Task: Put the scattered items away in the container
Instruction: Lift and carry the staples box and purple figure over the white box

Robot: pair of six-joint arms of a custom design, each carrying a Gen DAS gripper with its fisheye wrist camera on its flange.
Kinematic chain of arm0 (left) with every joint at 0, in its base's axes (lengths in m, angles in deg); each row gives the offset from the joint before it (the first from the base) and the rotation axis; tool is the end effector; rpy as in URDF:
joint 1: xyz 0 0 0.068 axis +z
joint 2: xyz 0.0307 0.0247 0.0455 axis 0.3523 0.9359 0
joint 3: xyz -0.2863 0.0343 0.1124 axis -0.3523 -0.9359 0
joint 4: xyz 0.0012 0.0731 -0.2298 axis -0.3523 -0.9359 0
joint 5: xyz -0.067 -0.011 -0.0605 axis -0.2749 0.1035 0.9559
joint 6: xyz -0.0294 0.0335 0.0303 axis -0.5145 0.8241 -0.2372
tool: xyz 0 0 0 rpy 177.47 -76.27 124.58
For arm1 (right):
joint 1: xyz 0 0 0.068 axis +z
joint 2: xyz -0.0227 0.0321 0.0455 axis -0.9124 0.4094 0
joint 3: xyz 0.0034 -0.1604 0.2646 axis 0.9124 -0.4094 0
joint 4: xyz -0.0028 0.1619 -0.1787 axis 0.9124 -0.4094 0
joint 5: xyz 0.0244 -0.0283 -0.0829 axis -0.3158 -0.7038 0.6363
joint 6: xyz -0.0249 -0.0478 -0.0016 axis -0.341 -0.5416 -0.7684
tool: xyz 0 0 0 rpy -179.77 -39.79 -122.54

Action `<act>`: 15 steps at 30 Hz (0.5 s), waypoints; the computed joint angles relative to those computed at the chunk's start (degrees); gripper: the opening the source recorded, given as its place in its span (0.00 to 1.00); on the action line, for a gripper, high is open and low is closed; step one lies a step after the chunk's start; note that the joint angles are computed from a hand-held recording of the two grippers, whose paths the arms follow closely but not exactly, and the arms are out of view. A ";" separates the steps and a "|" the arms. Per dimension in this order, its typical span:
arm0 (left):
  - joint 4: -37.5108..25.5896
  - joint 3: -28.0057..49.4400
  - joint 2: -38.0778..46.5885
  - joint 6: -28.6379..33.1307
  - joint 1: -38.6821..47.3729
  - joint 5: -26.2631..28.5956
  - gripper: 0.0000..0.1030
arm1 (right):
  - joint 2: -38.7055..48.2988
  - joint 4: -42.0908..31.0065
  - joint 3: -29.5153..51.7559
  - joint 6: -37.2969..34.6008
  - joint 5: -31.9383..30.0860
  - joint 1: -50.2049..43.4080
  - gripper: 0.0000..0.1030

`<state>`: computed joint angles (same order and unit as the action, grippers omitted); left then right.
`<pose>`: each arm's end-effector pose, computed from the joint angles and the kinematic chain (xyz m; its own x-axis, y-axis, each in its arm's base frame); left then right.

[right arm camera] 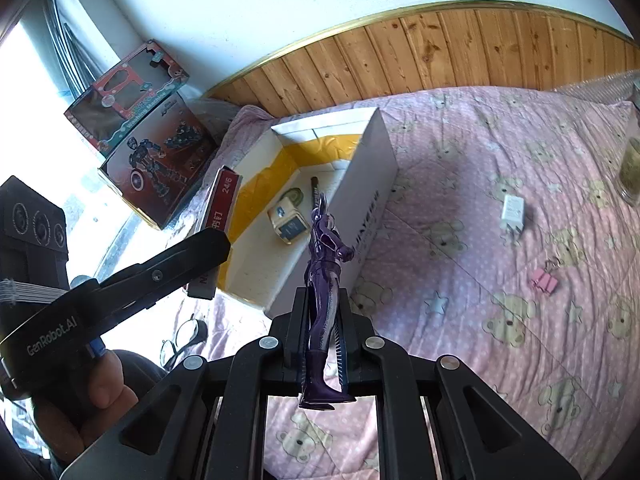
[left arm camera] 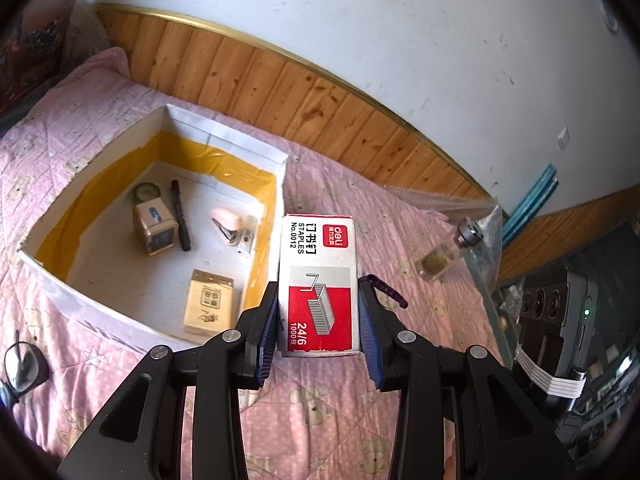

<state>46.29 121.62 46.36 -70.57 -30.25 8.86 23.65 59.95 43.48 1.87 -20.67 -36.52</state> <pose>0.1411 -0.1474 0.2417 -0.6155 -0.4740 -0.6297 -0.1348 0.8505 -0.5085 0.2195 0.1411 0.2147 -0.7576 -0.2759 -0.5915 -0.5825 0.6947 0.4220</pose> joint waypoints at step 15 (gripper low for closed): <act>-1.33 -4.81 -7.80 1.95 10.56 5.92 0.37 | 4.00 -0.59 6.58 1.51 1.51 5.55 0.12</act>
